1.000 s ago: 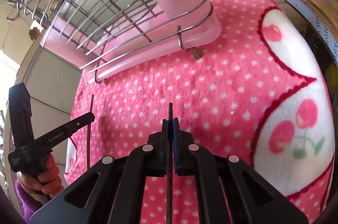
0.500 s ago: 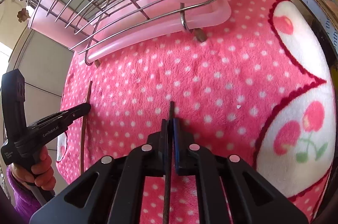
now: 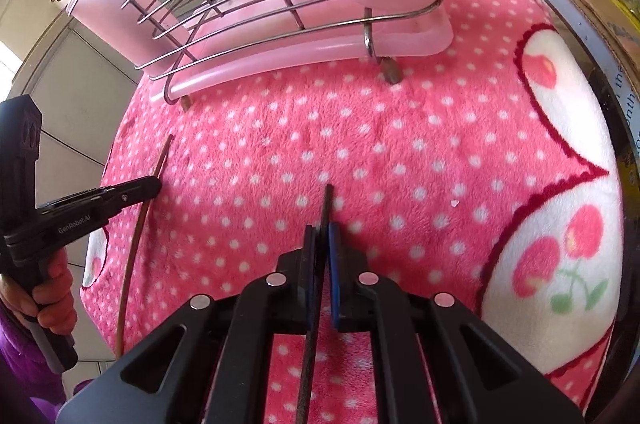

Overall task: Organize utensils
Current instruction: 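Lift a wooden chopstick with the left gripper while the right lifts a dark chopstick, then lower the wooden chopstick into the pink cup with the left while the right drops its chopstick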

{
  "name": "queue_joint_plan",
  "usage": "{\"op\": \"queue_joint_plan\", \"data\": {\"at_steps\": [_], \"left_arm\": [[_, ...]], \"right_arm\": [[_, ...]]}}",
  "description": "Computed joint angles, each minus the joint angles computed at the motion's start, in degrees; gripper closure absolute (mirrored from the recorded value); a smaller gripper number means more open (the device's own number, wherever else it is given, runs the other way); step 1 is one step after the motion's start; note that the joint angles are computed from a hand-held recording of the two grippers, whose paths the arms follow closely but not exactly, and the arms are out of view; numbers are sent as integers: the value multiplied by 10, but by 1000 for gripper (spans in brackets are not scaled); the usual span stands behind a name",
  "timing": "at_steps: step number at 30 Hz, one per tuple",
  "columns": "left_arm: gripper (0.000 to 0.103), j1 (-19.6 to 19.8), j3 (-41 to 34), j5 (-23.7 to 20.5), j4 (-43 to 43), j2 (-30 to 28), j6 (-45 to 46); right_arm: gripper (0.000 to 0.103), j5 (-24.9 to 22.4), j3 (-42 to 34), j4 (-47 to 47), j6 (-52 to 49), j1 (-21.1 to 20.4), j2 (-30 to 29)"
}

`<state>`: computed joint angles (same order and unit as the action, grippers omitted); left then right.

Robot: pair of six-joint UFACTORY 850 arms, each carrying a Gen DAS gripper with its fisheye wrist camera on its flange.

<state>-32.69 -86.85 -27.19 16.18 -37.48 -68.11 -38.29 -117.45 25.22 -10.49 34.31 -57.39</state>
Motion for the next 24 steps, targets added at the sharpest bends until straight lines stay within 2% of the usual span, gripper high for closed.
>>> {"op": "queue_joint_plan", "data": {"at_steps": [3,7,13,19,24], "left_arm": [[98,0,35,22,23,28,-35],[98,-14,71,25,132,72,-131],[98,-44,111,-11,355,142,-332],[98,-61,122,-49,499,186,-482],[98,-74,113,-95,586,207,-536]], "right_arm": [[98,9,20,59,-39,-5,10],[99,44,76,145,-138,-11,54],[99,115,168,317,-332,-17,137],[99,157,227,543,-564,-24,200],[99,167,228,614,-637,-37,226]]}}
